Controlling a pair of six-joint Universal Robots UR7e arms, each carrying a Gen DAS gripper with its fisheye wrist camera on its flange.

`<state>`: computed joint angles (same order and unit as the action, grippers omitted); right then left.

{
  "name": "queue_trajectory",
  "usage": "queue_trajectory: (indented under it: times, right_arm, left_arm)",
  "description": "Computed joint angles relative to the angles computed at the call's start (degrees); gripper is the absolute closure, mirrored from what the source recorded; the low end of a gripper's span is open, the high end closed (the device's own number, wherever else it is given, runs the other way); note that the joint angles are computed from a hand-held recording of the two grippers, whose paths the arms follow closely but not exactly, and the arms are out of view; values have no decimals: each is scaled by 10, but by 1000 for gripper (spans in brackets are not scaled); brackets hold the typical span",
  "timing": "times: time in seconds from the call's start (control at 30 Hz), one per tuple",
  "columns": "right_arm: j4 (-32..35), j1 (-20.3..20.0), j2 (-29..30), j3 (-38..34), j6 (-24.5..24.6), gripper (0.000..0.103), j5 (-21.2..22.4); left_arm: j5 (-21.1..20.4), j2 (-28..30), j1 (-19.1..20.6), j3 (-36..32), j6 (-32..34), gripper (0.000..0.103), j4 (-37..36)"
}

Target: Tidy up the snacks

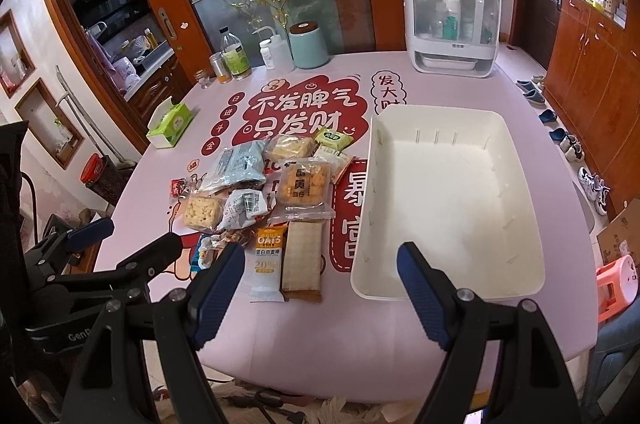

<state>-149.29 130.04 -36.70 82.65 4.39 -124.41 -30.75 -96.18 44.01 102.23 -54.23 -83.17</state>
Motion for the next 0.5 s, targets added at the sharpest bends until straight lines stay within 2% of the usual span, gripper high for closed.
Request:
queue_trajectory:
  times: [0.5]
  right_arm:
    - [-9, -1, -9, 15, 2, 24, -3]
  left_arm:
    - [4, -1, -4, -10, -17, 2, 21]
